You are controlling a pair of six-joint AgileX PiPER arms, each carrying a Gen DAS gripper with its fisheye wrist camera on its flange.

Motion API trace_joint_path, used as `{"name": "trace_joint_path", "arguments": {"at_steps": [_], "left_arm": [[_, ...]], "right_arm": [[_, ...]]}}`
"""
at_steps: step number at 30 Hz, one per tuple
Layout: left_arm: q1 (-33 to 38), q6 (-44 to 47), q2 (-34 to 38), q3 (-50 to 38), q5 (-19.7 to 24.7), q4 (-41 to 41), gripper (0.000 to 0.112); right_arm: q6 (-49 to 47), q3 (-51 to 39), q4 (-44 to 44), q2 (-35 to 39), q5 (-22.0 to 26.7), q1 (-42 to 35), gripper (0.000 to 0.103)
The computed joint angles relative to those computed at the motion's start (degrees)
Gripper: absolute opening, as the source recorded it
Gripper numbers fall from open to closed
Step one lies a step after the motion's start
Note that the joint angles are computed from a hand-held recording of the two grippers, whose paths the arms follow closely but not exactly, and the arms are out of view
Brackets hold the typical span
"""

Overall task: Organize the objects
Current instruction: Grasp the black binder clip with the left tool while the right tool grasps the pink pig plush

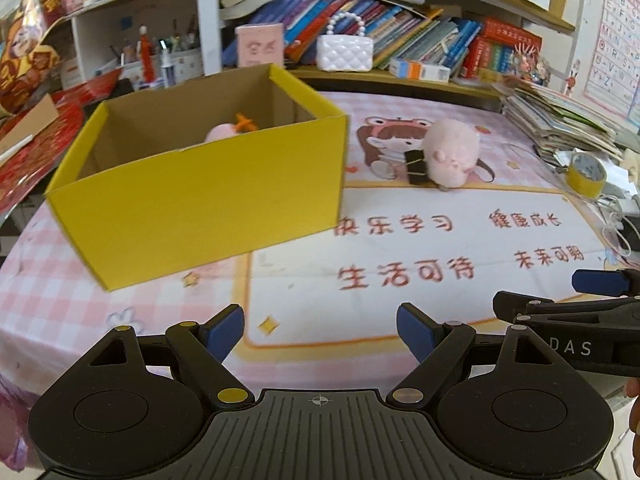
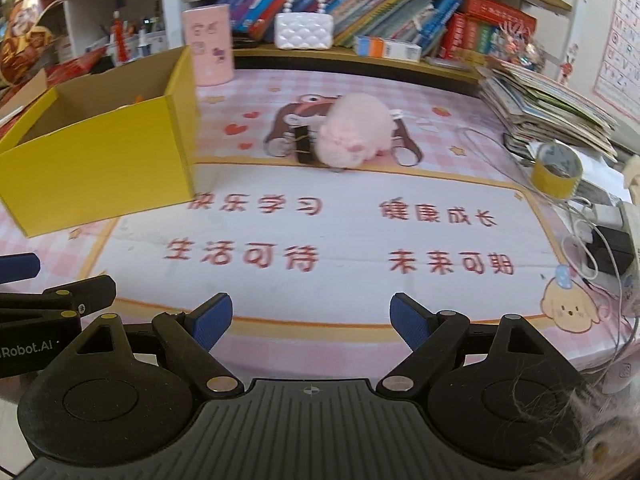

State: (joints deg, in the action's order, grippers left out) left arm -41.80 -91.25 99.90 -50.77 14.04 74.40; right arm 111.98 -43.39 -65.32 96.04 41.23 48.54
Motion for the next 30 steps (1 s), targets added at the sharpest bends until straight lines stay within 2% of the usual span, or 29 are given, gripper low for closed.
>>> {"name": "trace_joint_path", "arguments": {"at_steps": [3, 8, 19, 30], "left_arm": [[-0.7, 2.7, 2.3, -3.4, 0.1, -3.4, 0.086], [-2.4, 11.9, 7.2, -10.9, 1.8, -13.9, 0.086], [-5.1, 23.8, 17.4, -27.2, 8.4, -27.3, 0.086], [-6.8, 22.9, 24.8, -40.4, 17.1, -29.4, 0.086]], "right_arm": [[-1.6, 1.0, -1.2, -1.0, -1.5, -3.1, 0.085], [-5.3, 2.6, -3.2, -2.6, -5.4, -9.8, 0.085], [-13.5, 2.5, -7.6, -2.7, -17.0, -26.0, 0.085], [-20.8, -1.6, -12.3, 0.9, -27.7, -38.0, 0.085]]}}
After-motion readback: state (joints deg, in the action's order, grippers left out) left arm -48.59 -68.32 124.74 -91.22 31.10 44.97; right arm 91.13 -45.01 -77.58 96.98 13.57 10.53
